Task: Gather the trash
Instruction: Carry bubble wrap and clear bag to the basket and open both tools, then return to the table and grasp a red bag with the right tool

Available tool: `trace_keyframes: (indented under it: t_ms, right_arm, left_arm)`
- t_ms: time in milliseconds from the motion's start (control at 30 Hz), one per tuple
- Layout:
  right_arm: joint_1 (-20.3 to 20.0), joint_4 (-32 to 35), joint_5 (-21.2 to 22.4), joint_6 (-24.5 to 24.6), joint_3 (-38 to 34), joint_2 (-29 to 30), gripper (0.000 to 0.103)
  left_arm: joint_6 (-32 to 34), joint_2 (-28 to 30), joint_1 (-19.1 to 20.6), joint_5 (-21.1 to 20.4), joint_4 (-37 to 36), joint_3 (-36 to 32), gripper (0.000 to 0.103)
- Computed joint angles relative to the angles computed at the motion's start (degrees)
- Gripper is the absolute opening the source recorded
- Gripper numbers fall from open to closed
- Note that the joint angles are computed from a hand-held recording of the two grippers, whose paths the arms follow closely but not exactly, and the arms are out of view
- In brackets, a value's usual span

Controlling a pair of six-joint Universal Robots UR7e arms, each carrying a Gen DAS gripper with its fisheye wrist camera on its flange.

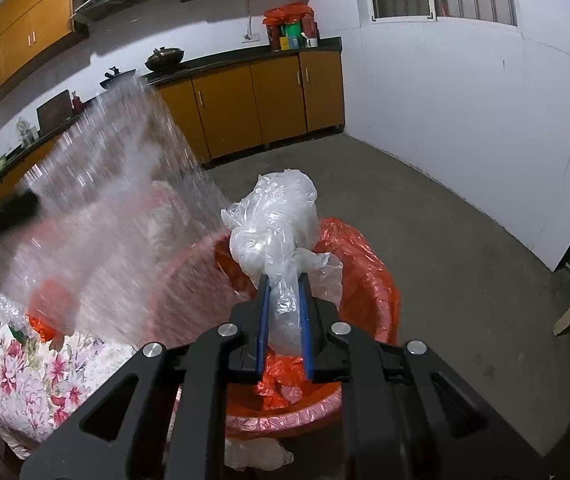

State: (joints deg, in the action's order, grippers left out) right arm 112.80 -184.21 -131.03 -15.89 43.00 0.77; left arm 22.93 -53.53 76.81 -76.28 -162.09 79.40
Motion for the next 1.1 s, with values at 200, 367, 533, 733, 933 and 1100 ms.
trace_keyframes:
  t_ms: [200,367,533,733,933,1100]
  right_arm:
    - [-0.47,3.06,0.81,1.55,-2.47,0.74,0.014]
    - [-0.88,5.49,2.0,2.8,-4.24,1.58,0.014]
    - [-1.3,7.94,3.21,3.24,-6.15,2.56,0.025]
    - [-1.2,4.95,2.85,2.25,-4.64,2.35,0.063]
    - [-1.2,4.56,1.86,2.69,-3.85,2.03,0.066]
    - [-0.49,6.72,1.58,1.09,-6.99,4.18,0.066]
  left_arm:
    - [-0.33,2.74,0.89,2.44,3.17,-1.81,0.004]
    - [-0.19,4.15,1.51,3.36,5.66,-2.69,0.029]
    - [-1.07,4.22,2.3,4.68,5.95,-2.86,0.049]
    - [-2.24,2.94,3.54,6.5,5.04,-2.62,0.059]
    - [-0.82,0.44,3.96,11.44,-0.18,0.62,0.074]
    - [1.24,-1.97,5.02,15.2,-4.95,3.84,0.08]
